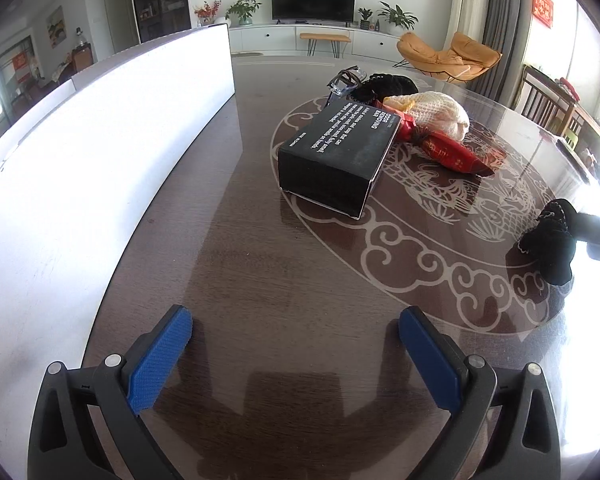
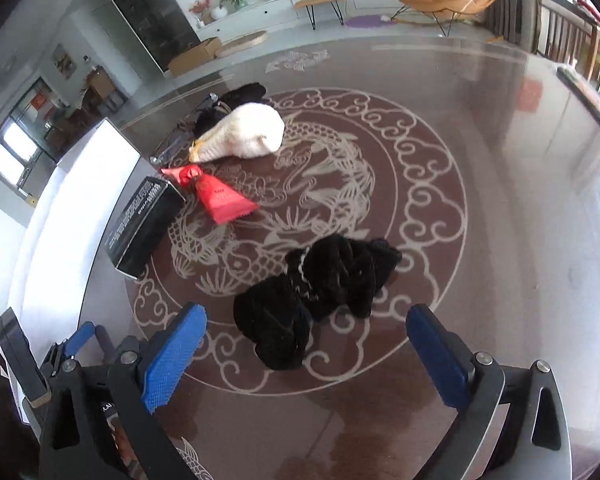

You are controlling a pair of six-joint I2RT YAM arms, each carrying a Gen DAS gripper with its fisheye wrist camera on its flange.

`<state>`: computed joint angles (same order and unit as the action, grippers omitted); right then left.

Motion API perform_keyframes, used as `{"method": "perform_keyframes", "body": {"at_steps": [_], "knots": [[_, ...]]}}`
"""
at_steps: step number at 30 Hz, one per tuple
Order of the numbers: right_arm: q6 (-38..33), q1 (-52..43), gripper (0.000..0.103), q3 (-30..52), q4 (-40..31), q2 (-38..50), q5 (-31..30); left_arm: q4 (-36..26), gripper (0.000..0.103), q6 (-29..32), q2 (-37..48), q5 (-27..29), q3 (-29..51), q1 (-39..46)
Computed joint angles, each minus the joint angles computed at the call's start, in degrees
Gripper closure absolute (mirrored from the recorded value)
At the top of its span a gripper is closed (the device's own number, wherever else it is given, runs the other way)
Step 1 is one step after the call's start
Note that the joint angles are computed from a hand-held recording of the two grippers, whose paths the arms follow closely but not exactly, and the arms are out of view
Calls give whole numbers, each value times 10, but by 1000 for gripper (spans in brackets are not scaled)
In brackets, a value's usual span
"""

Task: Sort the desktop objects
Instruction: 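Move the right tool down toward the black velvet pouch, then grasp the black velvet pouch with the right tool while the left tool grasps the black odor-bar box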

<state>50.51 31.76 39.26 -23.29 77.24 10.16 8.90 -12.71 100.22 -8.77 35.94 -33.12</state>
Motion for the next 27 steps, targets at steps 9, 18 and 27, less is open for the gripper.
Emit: {"method": "perform_keyframes", "body": {"at_steps": [9,18,27], "knots": [[2,80,0,74,23,186,173,-29,0,18,-12,15,2,7],[5,91,0,54,47,176,192,-158,0,102,98,97,199,49],[8,90,0,57,46,180,194,-207,15,126,215,79,374,12]]}}
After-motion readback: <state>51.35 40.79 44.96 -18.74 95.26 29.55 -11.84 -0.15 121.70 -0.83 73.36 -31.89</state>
